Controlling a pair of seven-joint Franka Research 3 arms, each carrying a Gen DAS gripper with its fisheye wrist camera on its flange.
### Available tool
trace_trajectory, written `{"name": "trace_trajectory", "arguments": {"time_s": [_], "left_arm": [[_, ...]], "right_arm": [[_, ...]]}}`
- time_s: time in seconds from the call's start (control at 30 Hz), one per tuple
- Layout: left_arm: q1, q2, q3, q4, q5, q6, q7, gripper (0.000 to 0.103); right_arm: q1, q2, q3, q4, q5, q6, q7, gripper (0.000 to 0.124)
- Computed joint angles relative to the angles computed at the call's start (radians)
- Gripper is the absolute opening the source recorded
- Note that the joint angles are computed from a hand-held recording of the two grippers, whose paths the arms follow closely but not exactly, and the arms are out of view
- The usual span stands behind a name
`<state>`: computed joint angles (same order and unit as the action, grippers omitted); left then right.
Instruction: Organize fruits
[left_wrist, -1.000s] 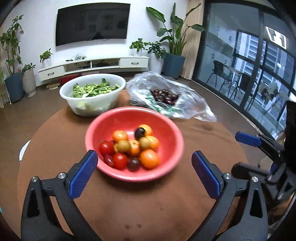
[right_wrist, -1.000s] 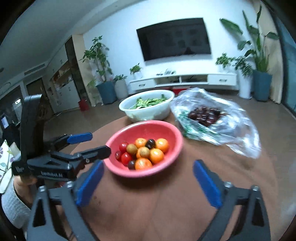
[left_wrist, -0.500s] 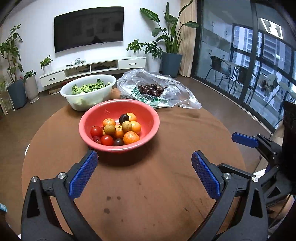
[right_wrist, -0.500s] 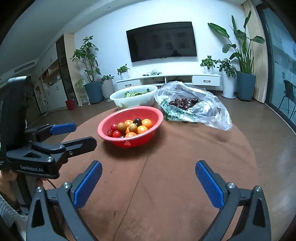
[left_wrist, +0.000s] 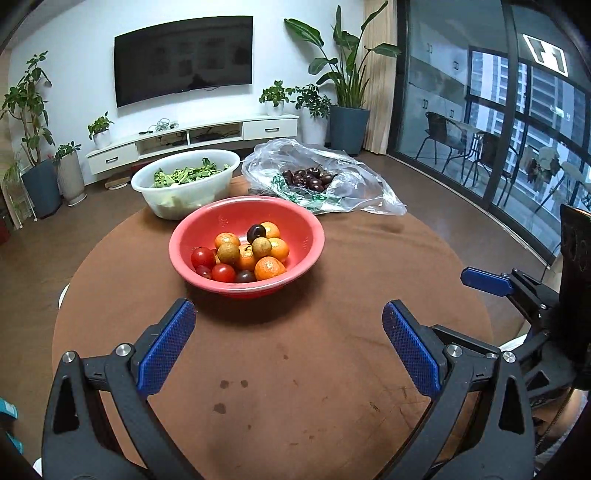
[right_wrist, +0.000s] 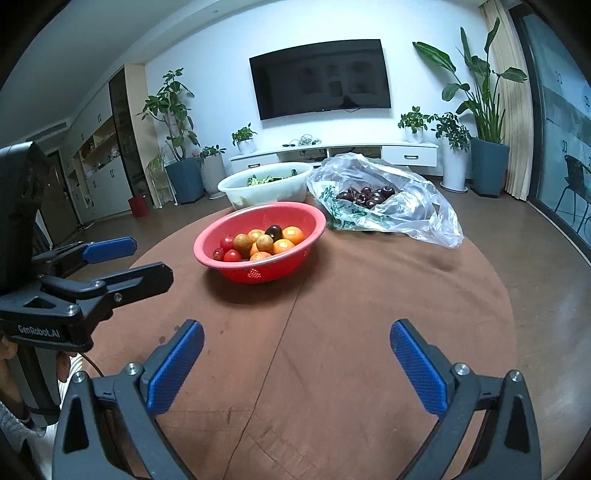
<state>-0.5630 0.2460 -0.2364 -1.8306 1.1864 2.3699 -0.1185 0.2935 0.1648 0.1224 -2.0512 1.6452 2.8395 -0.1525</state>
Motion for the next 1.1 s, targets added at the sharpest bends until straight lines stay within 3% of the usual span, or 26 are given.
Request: {"name": "trace_trajectory", "arguments": {"time_s": [0.27, 0.47, 0.57, 1.1], "left_arm": [[0.000, -0.016, 0.000, -0.025, 0.022, -0.018, -0.045, 0.103], [-0.030, -0.015, -0.012, -0.021, 0.100, -0.134, -0.082, 0.103], [-0.024, -0.024, -0.014, -0.037, 0.126, -0.111, -0.120, 0.103], [-0.029, 0.008, -0.015, -0.014, 0.090, -0.126, -0.080, 0.103]], "right_arm": [[0.001, -0.003, 0.001, -0.008, -0.005, -0.004, 0.001, 0.103], [0.001, -0.002, 0.002, -0.011, -0.016, -0.013, 0.011, 0.103], [0.000, 0.002, 0.002, -0.009, -0.028, -0.019, 0.022, 0.103], [-0.003, 0.003, 0.006, -0.012, -0.040, -0.029, 0.036, 0.103]]}}
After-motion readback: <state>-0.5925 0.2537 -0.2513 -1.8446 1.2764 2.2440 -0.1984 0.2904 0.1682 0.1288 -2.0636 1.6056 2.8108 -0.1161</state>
